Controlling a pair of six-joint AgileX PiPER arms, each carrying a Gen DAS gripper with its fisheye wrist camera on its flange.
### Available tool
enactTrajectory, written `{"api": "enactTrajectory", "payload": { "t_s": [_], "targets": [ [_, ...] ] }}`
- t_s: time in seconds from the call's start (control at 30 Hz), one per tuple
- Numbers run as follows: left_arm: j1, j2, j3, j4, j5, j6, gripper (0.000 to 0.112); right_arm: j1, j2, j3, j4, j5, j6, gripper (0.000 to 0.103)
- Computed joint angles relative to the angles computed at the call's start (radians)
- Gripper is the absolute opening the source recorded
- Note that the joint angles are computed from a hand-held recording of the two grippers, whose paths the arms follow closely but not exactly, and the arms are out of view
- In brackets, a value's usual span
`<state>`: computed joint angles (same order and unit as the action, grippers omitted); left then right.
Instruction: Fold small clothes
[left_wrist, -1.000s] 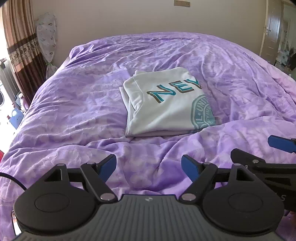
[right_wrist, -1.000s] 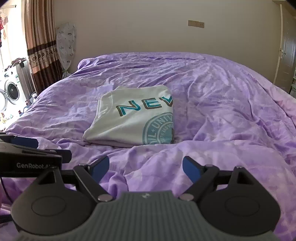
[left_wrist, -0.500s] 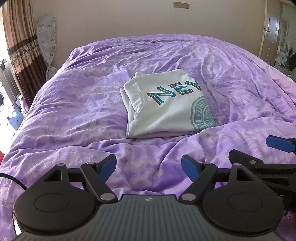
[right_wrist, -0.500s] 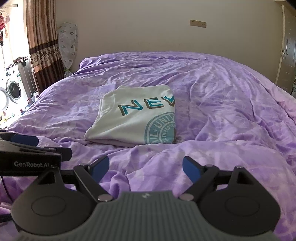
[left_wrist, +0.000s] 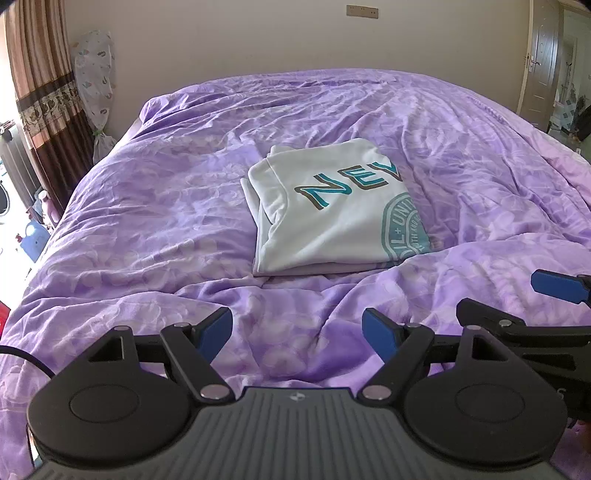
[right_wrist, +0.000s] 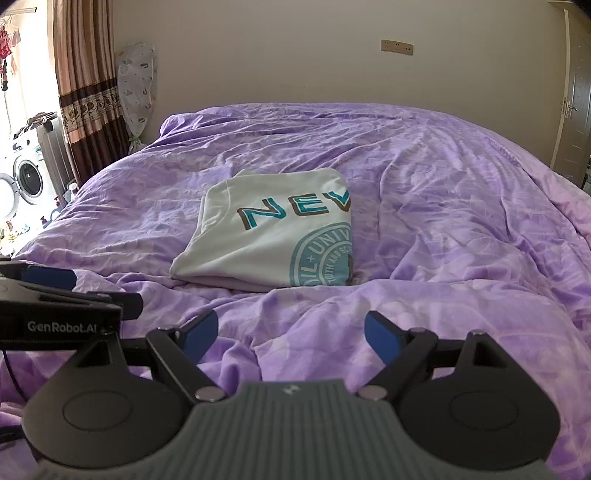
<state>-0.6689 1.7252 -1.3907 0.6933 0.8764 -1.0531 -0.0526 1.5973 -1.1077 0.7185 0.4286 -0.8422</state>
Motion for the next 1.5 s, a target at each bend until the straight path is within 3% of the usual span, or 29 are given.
{"api": "enactTrajectory", "payload": {
  "t_s": [1.5],
  "targets": [
    [-0.013,-0.010,0.005,0.039,0.020,-0.021,0.092,0.008,-0.004,0.005,-0.009,-0.006,0.014,0.082]
  ]
}}
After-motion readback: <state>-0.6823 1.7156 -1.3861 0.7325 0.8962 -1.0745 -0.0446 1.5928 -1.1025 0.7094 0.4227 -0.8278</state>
